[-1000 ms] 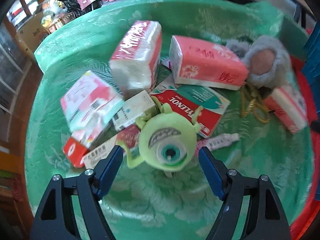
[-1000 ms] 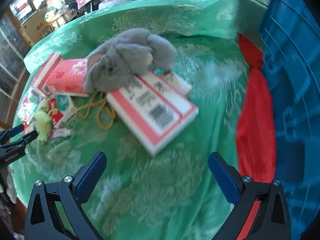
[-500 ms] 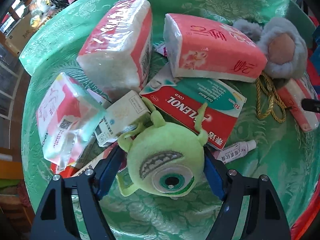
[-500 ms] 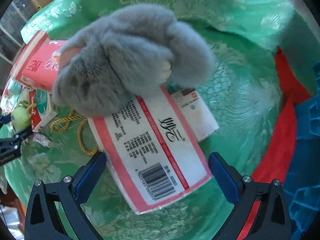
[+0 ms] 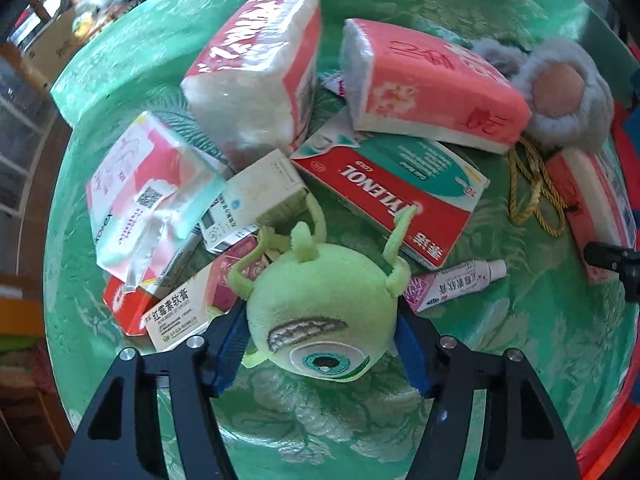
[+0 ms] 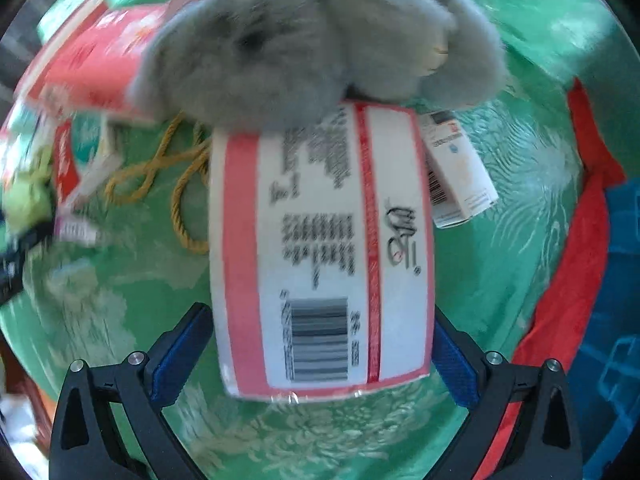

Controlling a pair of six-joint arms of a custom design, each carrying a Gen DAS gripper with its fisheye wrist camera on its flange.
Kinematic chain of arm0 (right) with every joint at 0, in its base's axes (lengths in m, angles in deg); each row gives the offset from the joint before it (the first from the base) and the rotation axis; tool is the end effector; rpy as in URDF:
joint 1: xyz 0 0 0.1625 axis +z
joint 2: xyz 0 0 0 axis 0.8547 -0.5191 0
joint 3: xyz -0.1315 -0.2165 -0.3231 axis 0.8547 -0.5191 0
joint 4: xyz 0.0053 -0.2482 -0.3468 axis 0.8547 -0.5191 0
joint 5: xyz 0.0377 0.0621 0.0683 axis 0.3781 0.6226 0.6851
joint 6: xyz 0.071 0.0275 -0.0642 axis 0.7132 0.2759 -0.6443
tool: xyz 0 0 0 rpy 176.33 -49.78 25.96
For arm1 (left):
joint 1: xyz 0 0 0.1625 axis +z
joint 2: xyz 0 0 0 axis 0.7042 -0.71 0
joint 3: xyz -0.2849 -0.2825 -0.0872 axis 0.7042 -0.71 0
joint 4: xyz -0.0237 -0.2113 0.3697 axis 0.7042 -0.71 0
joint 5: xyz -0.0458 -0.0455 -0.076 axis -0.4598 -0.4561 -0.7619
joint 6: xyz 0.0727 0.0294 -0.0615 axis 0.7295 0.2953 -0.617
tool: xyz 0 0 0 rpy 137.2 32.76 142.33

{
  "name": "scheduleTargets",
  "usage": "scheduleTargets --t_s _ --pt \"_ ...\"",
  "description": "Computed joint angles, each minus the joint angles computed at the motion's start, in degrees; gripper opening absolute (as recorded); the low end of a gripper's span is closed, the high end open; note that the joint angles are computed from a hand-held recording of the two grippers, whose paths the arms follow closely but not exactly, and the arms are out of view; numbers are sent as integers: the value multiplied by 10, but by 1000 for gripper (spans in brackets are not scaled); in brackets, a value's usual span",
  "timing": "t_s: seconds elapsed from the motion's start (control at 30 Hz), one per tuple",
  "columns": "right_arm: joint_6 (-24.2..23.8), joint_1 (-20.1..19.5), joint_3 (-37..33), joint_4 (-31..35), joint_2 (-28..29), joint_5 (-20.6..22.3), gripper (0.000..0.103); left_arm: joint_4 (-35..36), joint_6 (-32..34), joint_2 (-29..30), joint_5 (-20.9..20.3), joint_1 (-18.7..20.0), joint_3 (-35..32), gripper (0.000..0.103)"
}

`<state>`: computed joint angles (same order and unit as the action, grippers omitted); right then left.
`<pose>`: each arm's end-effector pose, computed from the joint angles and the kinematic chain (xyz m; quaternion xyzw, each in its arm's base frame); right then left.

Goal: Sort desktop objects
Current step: 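Grasp the green monster plush with the left tool while the right tool grasps the tissue pack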

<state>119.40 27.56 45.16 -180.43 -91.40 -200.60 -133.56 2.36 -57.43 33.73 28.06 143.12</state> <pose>0.0060 -0.8177 0.2749 -0.4415 -0.7978 0.1947 0.3616 -0.0250 -0.7965 0.2511 -0.0672 0.8983 -0.1488 0.4078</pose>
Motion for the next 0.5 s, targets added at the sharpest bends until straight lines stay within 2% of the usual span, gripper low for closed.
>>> scheduleTargets --t_s 0.13,0.17,0.2,0.37,0.5 --pt "49 -3 35 -51 -17 8 103 42 -25 8 5 0 -22 65" --pt "57 -2 27 -34 -14 7 94 50 -29 6 9 -2 -22 64" --pt "67 2 7 6 -5 -1 92 51 -31 5 13 -4 -18 64" --pt "84 25 -63 135 25 -14 91 68 -53 -6 34 -25 -15 64" --pt "134 54 -97 202 27 -40 91 53 -68 -36 36 -50 4 64"
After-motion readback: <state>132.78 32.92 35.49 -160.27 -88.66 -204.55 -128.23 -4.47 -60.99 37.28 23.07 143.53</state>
